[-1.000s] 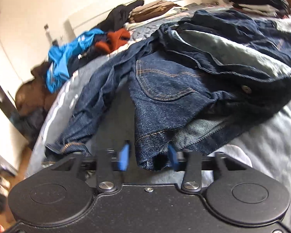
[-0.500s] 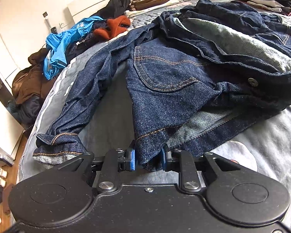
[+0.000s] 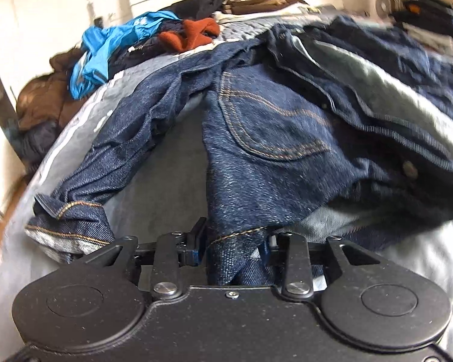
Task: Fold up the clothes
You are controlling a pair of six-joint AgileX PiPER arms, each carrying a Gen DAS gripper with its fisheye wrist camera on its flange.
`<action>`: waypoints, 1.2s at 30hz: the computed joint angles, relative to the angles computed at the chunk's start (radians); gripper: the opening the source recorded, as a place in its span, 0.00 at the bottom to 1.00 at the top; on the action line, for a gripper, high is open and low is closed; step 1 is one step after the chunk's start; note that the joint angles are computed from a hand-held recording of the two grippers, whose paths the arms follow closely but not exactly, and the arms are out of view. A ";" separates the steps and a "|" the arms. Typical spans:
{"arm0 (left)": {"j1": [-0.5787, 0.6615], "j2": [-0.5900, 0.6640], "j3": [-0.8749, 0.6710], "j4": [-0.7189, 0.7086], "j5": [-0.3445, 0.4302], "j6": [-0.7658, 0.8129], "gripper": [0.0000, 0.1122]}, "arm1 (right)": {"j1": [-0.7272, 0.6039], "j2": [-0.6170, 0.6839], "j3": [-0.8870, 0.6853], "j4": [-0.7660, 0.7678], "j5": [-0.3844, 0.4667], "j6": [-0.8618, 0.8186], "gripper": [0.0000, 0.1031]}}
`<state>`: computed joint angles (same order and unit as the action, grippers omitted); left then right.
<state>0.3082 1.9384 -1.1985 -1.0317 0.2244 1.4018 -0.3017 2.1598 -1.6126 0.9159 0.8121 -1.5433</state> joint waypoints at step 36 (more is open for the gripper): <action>0.119 -0.226 -0.109 -0.043 0.453 -0.248 0.07 | -0.076 -0.116 -0.126 0.216 0.273 0.562 0.06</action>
